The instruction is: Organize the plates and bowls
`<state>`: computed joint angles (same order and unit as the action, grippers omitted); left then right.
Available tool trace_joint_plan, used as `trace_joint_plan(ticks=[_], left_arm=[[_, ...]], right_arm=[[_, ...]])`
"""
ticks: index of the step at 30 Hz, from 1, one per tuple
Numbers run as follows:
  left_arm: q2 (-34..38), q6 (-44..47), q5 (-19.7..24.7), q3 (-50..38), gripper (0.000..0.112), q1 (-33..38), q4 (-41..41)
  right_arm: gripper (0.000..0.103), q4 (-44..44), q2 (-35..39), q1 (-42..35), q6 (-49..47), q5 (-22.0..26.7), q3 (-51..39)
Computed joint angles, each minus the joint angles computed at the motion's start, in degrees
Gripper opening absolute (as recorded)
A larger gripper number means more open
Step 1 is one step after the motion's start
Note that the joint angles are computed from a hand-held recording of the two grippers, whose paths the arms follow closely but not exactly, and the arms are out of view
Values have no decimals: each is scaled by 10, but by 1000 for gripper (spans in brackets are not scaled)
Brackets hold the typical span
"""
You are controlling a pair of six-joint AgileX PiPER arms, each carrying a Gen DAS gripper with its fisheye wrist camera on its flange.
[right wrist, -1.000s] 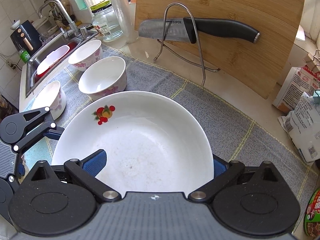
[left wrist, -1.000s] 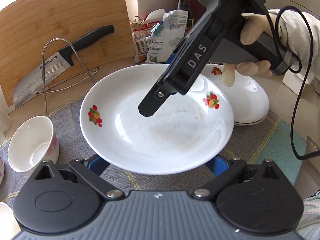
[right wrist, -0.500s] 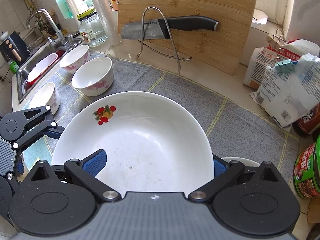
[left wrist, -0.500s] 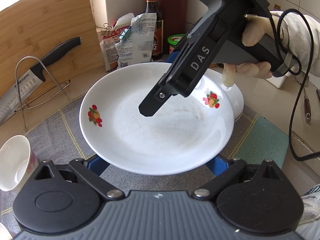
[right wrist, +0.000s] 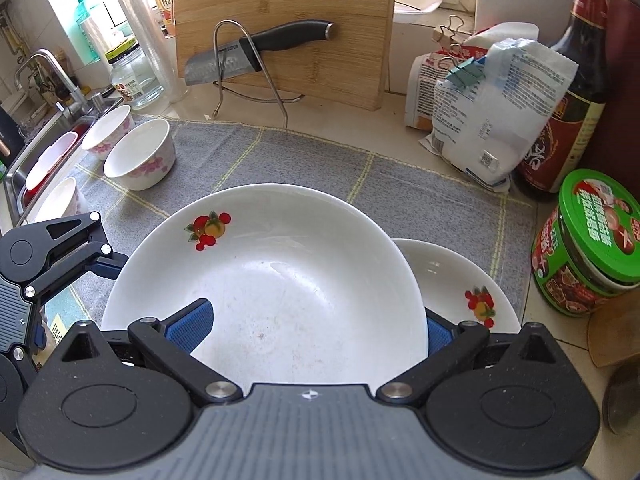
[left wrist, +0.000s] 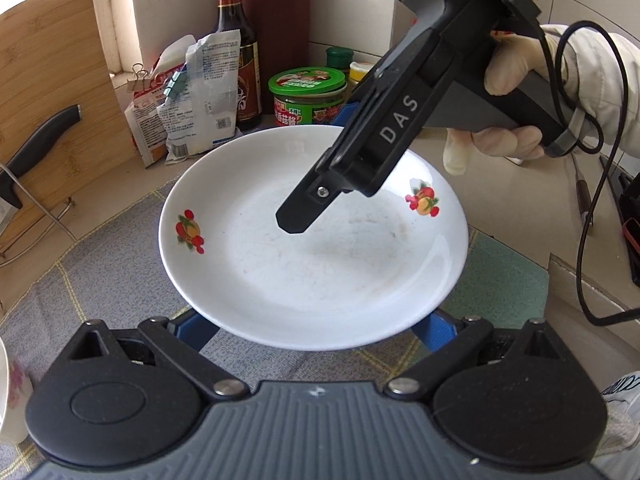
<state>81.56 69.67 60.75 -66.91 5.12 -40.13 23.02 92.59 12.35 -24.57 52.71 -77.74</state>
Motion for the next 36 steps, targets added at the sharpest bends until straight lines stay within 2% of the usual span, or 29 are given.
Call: trace_joint_plan(ticks=[17, 36], left_arm=[[39, -1, 10, -27, 100, -42, 14], [56, -22, 10, -38, 100, -58, 27]], right_arm=[[103, 15, -31, -47, -13, -22, 73], [103, 20, -19, -58, -26, -27, 80]])
